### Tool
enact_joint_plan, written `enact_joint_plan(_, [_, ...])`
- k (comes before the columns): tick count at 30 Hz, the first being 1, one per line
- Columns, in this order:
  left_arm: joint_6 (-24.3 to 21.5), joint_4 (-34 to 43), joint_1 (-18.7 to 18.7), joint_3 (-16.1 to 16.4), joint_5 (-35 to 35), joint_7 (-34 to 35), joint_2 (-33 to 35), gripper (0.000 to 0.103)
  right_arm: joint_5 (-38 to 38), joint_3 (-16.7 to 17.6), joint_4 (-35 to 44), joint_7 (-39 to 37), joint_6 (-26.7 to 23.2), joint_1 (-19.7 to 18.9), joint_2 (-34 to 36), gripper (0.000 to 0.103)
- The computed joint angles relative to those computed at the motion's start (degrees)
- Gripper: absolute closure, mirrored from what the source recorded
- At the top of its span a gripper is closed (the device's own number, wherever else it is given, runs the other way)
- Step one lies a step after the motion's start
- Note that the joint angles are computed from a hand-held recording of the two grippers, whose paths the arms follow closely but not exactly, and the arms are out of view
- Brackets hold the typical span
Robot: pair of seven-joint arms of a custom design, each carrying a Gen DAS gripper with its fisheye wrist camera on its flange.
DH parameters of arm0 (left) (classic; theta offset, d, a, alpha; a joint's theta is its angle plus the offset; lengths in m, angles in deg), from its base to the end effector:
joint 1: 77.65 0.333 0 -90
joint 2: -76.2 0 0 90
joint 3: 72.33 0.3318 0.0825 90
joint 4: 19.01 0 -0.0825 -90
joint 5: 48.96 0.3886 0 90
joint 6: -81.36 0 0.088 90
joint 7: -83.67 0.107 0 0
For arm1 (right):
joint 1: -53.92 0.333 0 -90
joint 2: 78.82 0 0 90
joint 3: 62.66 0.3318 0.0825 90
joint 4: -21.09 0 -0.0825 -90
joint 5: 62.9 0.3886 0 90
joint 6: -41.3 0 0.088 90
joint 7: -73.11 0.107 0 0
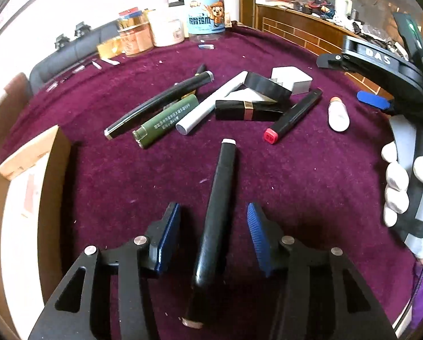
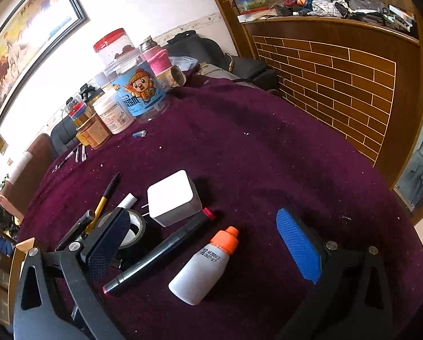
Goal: Organize rigid objects
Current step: 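Grasp the black marker with the left tool while the right tool grasps the glue bottle, then lower the marker into the tray with the left tool while the right tool lowers the bottle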
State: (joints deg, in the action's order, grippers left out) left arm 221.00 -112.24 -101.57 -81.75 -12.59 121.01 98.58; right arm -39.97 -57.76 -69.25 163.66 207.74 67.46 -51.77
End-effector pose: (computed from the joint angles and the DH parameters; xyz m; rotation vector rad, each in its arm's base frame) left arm 0.6046 -0.3766 0.4564 -1.8231 1.8938 -0.5420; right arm 0.7164 0.2008 0.4776 -1.5582 1.6589 -0.3091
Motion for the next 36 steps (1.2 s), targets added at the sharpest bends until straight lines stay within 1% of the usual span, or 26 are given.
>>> enact_joint_plan(1, [2.4, -1.6, 0.8, -0.7, -1.6, 0.0, -0.8, 0.09, 0.0, 0.0, 0.2, -0.1, -0.3, -0.1, 0.1, 0.0])
enact_joint_plan(3, [5.4, -4.3, 1.9, -1.4, -4.2, 0.0, -2.5, 0.091, 0.4, 0.2, 0.4, -0.1, -0.7, -0.4, 0.3, 0.0])
enact_joint_plan(5, [9.5, -8.5, 2.5, -1.3, -4.9, -2.3, -5.4, 0.091, 1.1, 0.7, 0.6, -0.5, -1.1, -0.9, 0.5, 0.0])
enact_joint_plan(6, [11.8, -11.0, 2.7, -1.0, -4.7, -4.2, -7.3, 0.091, 1.9, 1.2, 0.8, -0.9, -1.5, -1.5, 0.7, 0.0])
enact_joint_plan(10, [17.5, -18.2, 3.8, -0.4, -2.7, -10.9, -13.7, 0.091, 6.1, 3.2, 1.5, -2.3, -3.3, -3.7, 1.2, 0.0])
enact_joint_plan(11, [18.2, -19.4, 4.2, -0.6, -2.1, -12.2, -14.9, 0.091, 7.3, 3.6, 1.5, -2.6, -3.6, -4.3, 1.2, 0.0])
enact_joint_plan(13, [20.0, -22.6, 5.2, -0.9, -0.8, -14.6, -17.9, 0.091, 8.0, 2.8, 2.1, -1.3, -5.5, -4.2, 1.4, 0.002])
enact_joint_plan(15, [21.1, -25.4, 6.3, -1.5, 0.8, -16.4, -20.5, 0.091, 5.3, 0.3, 0.5, 0.7, -6.8, -2.5, -0.4, 0.004])
enact_joint_plan(18, [22.7, -27.8, 7.8, -2.4, 2.7, -18.9, -22.2, 0.091, 4.1, 0.1, -3.3, -0.7, -6.2, -2.2, -3.7, 0.005])
enact_joint_plan(21, [25.5, -29.4, 8.9, -3.0, -0.1, -17.9, -22.4, 0.091, -0.5, -2.1, -4.5, 1.4, -8.6, 0.0, -5.5, 0.009])
enact_joint_plan(24, [26.5, -30.5, 9.3, -3.5, 0.0, -18.8, -23.0, 0.091, -5.5, -3.6, -3.2, 3.6, -11.0, 1.9, -4.9, 0.017])
enact_joint_plan(26, [26.4, -31.3, 9.7, -3.8, 1.5, -20.6, -23.9, 0.091, -8.6, -4.5, -1.6, 5.7, -13.5, 3.1, -3.9, 0.027])
enact_joint_plan(27, [26.1, -31.5, 9.9, -3.9, 2.3, -21.5, -24.3, 0.091, -9.2, -4.5, -1.0, 6.4, -14.5, 3.1, -3.5, 0.029])
enact_joint_plan(28, [25.6, -31.6, 10.1, -4.1, 3.1, -22.3, -24.6, 0.091, -9.9, -4.6, -0.5, 7.3, -15.3, 3.3, -3.1, 0.035])
enact_joint_plan(30, [24.5, -31.7, 10.5, -4.6, 5.3, -24.4, -25.2, 0.091, -11.4, -4.9, 0.0, 8.9, -16.1, 3.7, -2.6, 0.049])
enact_joint_plan(31, [23.7, -31.6, 10.6, -4.8, 6.6, -25.4, -25.4, 0.091, -11.8, -4.9, 0.1, 9.3, -16.4, 3.7, -2.6, 0.059])
enact_joint_plan(32, [23.4, -31.7, 10.7, -4.9, 7.2, -25.8, -25.7, 0.091, -13.9, -5.8, -0.6, 10.5, -15.8, 4.6, -2.9, 0.07])
enact_joint_plan(33, [23.4, -31.8, 10.9, -5.0, 7.9, -26.5, -25.8, 0.091, -14.4, -5.6, -0.8, 10.3, -16.0, 4.5, -3.1, 0.075])
enact_joint_plan(34, [23.9, -32.1, 11.1, -5.0, 8.1, -26.9, -26.1, 0.091, -14.8, -5.4, -1.4, 9.9, -16.0, 4.3, -3.5, 0.079])
enact_joint_plan(36, [24.2, -32.6, 11.4, -5.0, 8.8, -27.7, -26.5, 0.091, -13.0, -4.0, -3.1, 8.0, -15.7, 2.9, -4.8, 0.079])
